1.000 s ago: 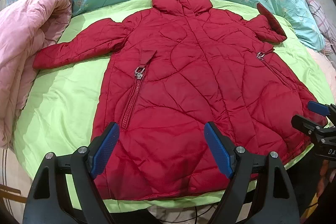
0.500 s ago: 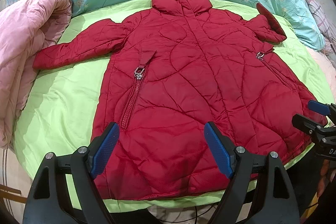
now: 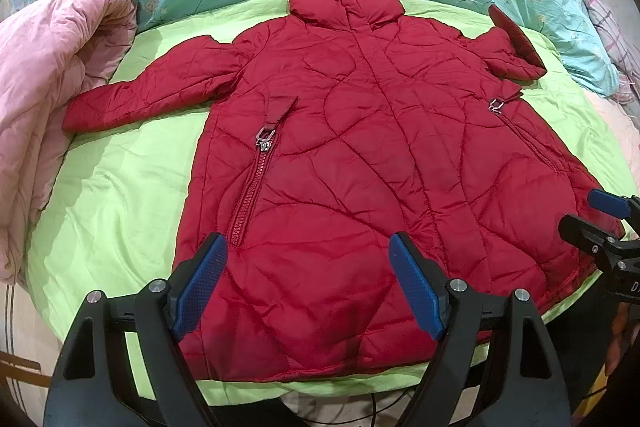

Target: Fold large clothes

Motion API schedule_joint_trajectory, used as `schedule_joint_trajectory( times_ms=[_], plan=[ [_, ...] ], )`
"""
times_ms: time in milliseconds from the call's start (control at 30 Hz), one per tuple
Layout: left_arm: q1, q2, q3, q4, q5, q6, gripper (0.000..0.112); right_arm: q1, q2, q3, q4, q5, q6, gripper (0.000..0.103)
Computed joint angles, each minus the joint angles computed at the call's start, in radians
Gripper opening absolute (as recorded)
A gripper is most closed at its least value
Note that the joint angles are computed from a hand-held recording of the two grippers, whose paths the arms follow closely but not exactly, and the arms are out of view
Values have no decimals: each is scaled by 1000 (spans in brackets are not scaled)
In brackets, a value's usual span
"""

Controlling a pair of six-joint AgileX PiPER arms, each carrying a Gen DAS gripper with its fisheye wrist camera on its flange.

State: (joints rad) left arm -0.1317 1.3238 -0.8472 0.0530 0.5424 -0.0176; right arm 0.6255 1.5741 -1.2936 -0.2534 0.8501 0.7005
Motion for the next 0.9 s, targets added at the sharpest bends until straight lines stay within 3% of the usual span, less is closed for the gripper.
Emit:
schedule_joint_trajectory(
  times_ms=[367,900],
  plan=[
    [5,21,-7,26,-10,-12,83,-7,-1,2,3,-26,-3,96],
    [-4,54,-31,45,9,-37,83,-35,57,-88,43,79,-76,96]
  ],
)
